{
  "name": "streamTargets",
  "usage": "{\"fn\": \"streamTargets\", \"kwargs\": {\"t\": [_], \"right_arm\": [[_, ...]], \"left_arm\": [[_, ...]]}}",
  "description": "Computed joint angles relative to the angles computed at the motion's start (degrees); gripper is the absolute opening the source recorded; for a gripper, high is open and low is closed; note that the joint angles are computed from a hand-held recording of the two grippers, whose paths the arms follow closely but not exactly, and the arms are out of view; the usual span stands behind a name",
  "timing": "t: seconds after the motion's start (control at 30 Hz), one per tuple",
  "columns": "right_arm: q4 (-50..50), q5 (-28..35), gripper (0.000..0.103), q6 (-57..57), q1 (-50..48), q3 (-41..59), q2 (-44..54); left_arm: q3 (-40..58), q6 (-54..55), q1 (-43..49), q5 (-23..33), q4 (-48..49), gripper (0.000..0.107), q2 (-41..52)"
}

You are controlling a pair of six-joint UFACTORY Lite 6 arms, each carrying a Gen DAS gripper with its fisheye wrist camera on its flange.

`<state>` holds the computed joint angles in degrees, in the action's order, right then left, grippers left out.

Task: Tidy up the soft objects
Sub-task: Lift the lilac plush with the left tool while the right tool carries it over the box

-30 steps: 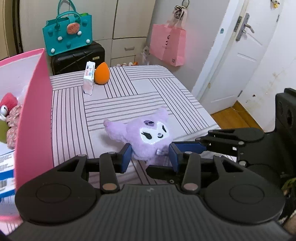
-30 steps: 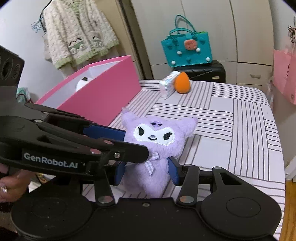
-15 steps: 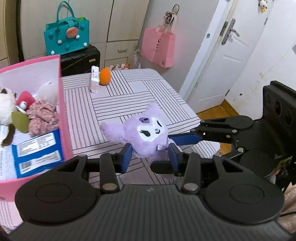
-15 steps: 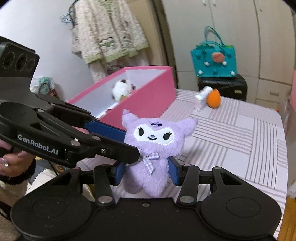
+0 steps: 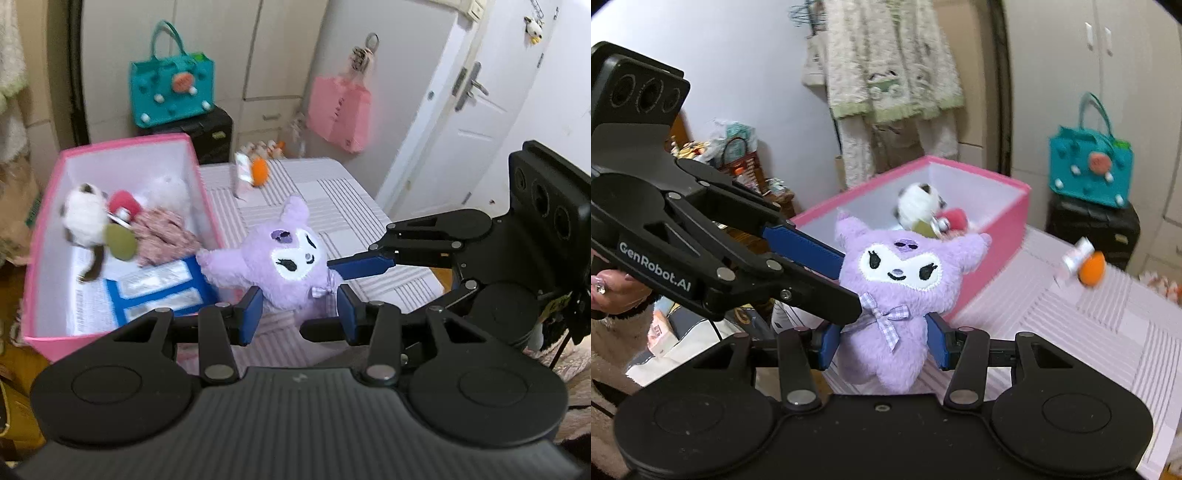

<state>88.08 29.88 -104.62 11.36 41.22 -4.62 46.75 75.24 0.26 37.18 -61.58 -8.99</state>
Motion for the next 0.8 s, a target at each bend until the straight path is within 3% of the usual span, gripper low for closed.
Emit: {"fn": "streamTargets", "kwargs": {"t": [0.23,0.4,0.6,0.8], "right_arm": [[2.41,-1.77,0.055,0.85,7.37,15.42,12.24],[-6.69,2.11,0.055,11.55,8.35,32.0,25.33],[-21.69,8.25,0.055,30.68,9.49,55.68,44.03],[-29.32,13.16,0.055,39.8,9.91,71.27,57.11]], "left_arm": [[0.53,10.51,11.1,2.31,-9.52,0.045,0.43],[8.27,10.81,16.32,4.41,-11.2,0.045,8.77],[20.3,4.74,18.68,4.86,-6.92,0.044,22.16],[28.89,-0.95,17.08,2.91,-0.4,0.044,31.76]]}}
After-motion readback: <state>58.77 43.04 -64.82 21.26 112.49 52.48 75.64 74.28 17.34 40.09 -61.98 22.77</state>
